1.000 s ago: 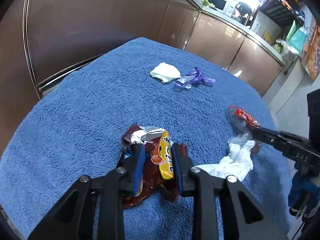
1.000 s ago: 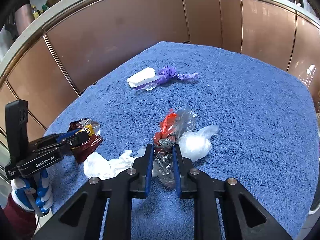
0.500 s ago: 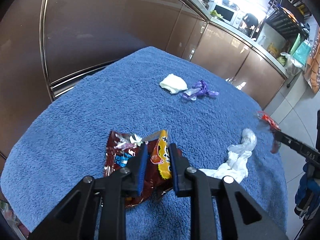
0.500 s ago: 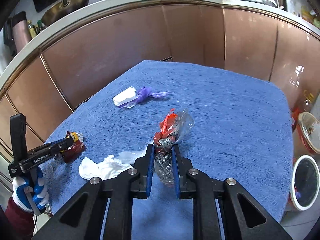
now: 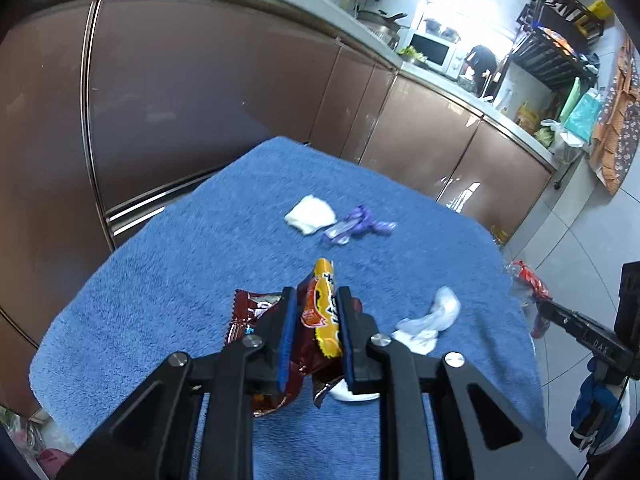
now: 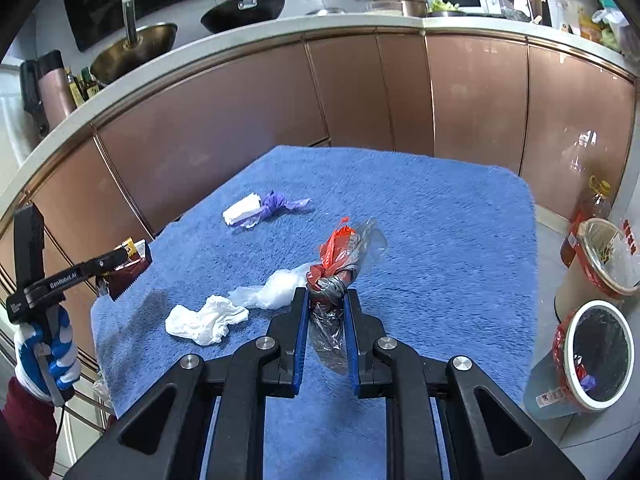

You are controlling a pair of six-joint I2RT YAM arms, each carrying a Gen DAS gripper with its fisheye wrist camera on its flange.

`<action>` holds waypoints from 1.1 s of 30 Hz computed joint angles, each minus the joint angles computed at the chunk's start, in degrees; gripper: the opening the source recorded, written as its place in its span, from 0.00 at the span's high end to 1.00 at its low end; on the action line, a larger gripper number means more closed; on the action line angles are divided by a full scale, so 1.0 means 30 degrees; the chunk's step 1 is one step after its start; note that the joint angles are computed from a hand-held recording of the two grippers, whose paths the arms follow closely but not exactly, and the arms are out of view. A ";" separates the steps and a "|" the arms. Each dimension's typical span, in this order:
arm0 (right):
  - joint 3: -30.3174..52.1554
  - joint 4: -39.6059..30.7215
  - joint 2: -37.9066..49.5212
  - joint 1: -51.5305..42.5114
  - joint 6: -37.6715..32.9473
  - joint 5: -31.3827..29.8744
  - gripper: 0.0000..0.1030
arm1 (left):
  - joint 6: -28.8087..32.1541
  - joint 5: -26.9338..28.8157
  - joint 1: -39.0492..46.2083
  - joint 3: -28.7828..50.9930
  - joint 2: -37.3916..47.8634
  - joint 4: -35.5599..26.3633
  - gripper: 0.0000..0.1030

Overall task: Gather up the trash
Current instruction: 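Carry both bags to the trash bin and open both tools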

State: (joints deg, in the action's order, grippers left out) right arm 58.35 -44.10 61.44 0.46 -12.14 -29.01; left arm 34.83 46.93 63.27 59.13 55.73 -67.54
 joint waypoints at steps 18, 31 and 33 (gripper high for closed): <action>0.3310 -0.4194 0.4779 -1.4596 -0.8242 -0.7851 0.84 | -1.7103 -1.4411 -2.7780 0.3991 0.0386 0.5454 0.82; 0.9269 -0.0485 1.4069 -1.8472 -0.5876 -0.5605 0.84 | -1.8896 -1.4405 -3.5860 1.9679 1.8917 0.6191 0.82; 1.0421 -0.0034 1.5361 -1.8296 -0.5209 -0.4980 0.84 | -1.8789 -1.4081 -3.6207 2.4479 2.2469 0.4617 0.82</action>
State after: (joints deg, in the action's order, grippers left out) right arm 89.61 -44.20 107.52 -54.43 -27.77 -43.95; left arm -21.53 4.68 -45.35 132.57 123.14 -53.69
